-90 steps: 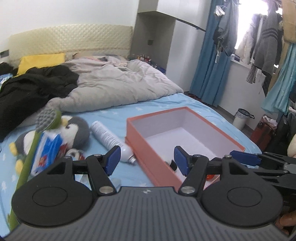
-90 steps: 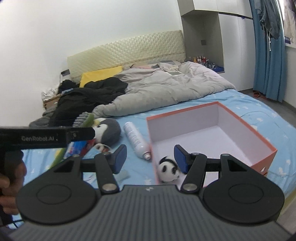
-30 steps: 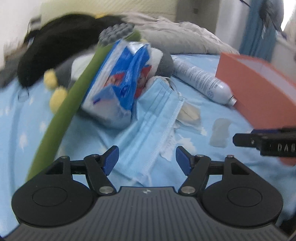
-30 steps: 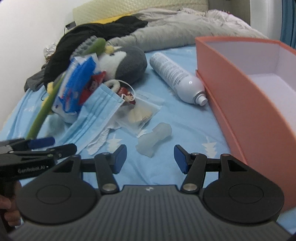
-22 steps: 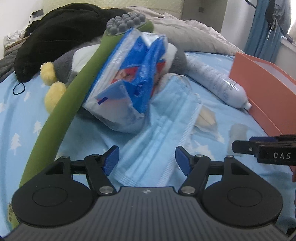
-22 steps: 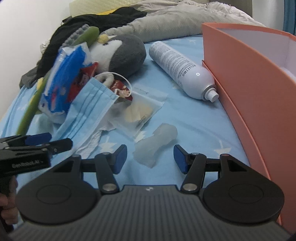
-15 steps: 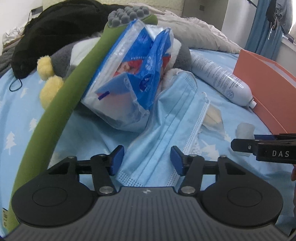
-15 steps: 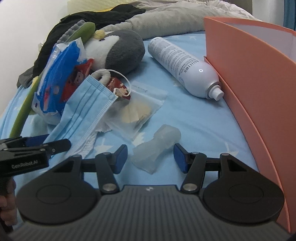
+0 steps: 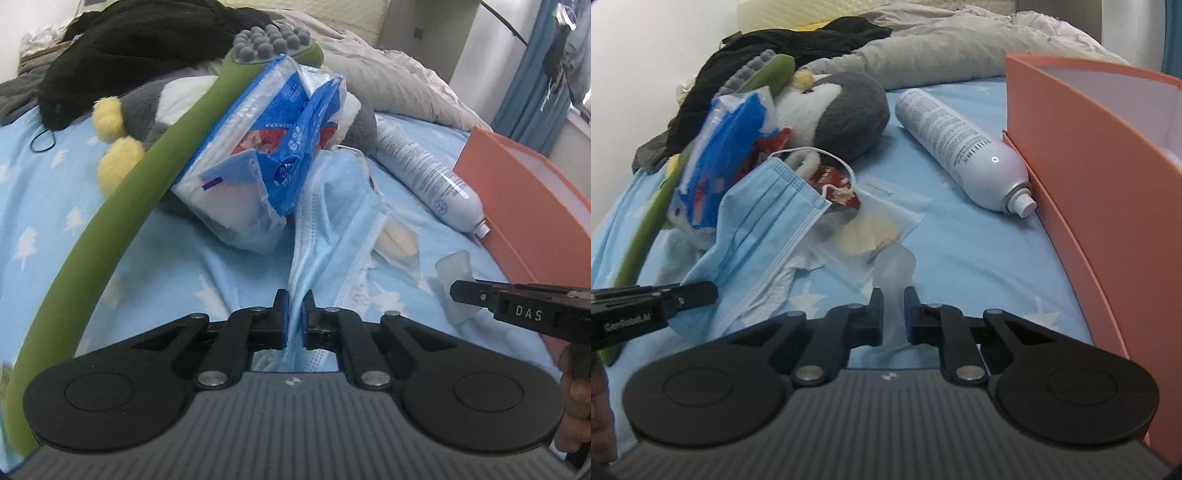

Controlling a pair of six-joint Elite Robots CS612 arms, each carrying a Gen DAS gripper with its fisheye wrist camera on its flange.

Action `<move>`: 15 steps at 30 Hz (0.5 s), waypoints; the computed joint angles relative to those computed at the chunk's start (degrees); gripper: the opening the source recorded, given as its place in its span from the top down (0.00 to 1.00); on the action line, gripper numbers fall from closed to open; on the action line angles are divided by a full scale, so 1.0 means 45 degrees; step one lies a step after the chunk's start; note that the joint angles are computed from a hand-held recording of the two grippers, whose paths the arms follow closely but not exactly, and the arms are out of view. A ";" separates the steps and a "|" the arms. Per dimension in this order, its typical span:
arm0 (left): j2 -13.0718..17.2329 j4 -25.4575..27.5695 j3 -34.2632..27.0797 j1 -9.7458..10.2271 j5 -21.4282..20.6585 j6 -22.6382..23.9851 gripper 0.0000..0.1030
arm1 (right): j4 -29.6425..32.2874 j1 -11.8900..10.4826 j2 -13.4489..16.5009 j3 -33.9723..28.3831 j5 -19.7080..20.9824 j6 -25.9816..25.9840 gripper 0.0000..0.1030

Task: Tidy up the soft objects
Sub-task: 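Grasp the blue face mask with the left tool while the right tool grasps the clear plastic piece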

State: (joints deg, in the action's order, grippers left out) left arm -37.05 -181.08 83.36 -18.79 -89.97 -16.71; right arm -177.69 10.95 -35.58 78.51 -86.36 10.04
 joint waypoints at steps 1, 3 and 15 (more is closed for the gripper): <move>-0.0103 -0.0034 0.0157 -0.0014 0.0023 -0.0188 0.93 | -0.0088 0.0003 -0.0065 0.0089 0.0066 -0.0044 0.87; -0.0314 -0.0098 0.0469 -0.0025 -0.0084 -0.0669 0.93 | -0.0159 0.0009 -0.0225 0.0288 0.0144 -0.0061 0.88; -0.1570 0.0004 0.2323 -0.0193 -0.0509 -0.3492 0.93 | -0.0085 -0.0009 -0.1268 0.1748 0.0877 0.0212 0.88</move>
State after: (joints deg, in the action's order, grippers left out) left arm -44.11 -181.06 93.81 -19.66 -92.26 -32.42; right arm -178.07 10.91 -41.29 86.37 -82.42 10.99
